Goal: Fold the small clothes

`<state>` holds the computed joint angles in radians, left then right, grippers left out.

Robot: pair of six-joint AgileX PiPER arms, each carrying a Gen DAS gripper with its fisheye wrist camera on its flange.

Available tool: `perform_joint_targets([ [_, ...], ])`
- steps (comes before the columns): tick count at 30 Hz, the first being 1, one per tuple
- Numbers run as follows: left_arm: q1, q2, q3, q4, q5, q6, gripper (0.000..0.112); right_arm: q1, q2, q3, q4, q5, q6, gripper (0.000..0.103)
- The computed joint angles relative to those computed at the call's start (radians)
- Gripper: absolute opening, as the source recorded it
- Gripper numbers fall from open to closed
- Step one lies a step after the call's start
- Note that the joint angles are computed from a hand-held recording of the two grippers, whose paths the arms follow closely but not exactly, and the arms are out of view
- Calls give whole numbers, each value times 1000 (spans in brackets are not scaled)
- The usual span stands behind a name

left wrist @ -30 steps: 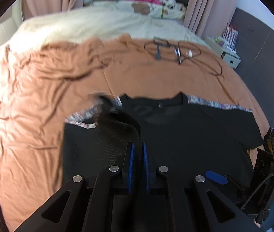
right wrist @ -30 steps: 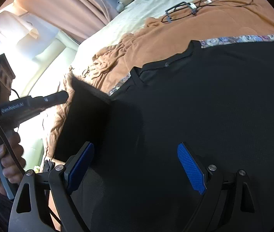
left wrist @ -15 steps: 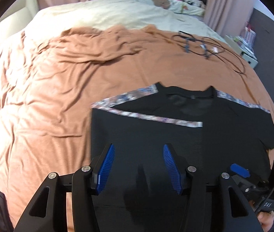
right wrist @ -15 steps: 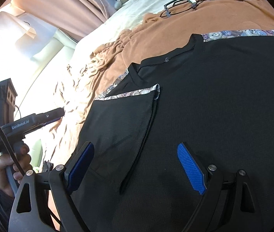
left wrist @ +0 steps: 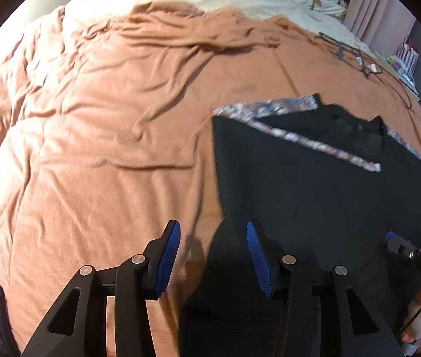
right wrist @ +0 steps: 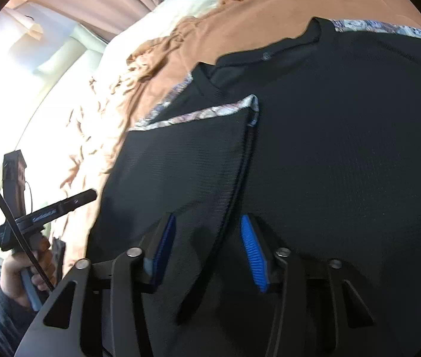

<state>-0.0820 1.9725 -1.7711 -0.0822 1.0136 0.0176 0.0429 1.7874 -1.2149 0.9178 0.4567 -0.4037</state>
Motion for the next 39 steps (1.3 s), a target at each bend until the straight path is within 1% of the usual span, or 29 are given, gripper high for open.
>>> perform_joint_targets([
  [2,24,5,14,-28,-2,14,48,14,5,-10,-48,-30,53,33],
  [3,36,8,18,-41,3,21,48,17,13,-21,-58,-33,69,32],
  [4,45,8,26,-46,8,31,48,16,13,-17,-33,-34,47,30],
  [6,58,3,39,-62,16,59,48,16,29,-31,1,-30,22,20],
  [7,65,-2,47,-72,21,73,48,20,37,-40,-10,-31,32,11],
  [8,71,-7,53,-81,25,82,48,21,43,-39,-11,-40,30,3],
  [10,87,-22,72,-112,28,105,48,19,37,-26,1,-48,18,1],
  [13,98,-38,102,-143,21,131,48,23,5,7,-19,-78,41,0],
  [17,89,-42,140,-125,12,113,48,35,-31,42,-51,-110,83,0],
  [19,70,-47,168,-66,-3,80,41,44,-35,44,-91,-111,124,0],
  [21,66,-63,203,-48,-31,68,41,52,-39,34,-154,-93,182,0],
  [23,52,-67,202,-5,-20,33,39,41,-48,30,-117,-54,162,1],
  [25,41,-66,182,26,8,5,37,31,-68,37,-124,-23,179,1],
  [27,38,-75,166,35,31,-19,37,4,-100,62,-45,10,92,1],
  [29,44,-98,162,15,41,-18,37,-9,-152,102,-27,18,54,3],
  [30,45,-112,164,10,46,-16,37,-17,-175,120,-25,23,45,7],
  [31,43,-127,162,12,54,-19,37,-31,-206,143,-10,30,31,35],
  [32,42,-145,162,11,63,-19,37,-42,-232,166,14,29,14,81],
  [33,38,-156,156,8,74,-23,37,-52,-273,207,67,6,-28,91],
  [34,37,-169,149,-4,90,-25,37,-60,-317,247,110,-16,-70,92],
  [36,34,-194,144,-27,112,-31,38,-84,-372,287,132,2,-89,92],
  [37,30,-204,143,-33,117,-36,42,-99,-397,310,150,13,-100,92],
  [38,17,-219,142,-31,122,-50,51,-116,-427,338,171,22,-114,92],
  [39,8,-230,137,-28,127,-59,56,-140,-461,367,182,34,-121,92],
])
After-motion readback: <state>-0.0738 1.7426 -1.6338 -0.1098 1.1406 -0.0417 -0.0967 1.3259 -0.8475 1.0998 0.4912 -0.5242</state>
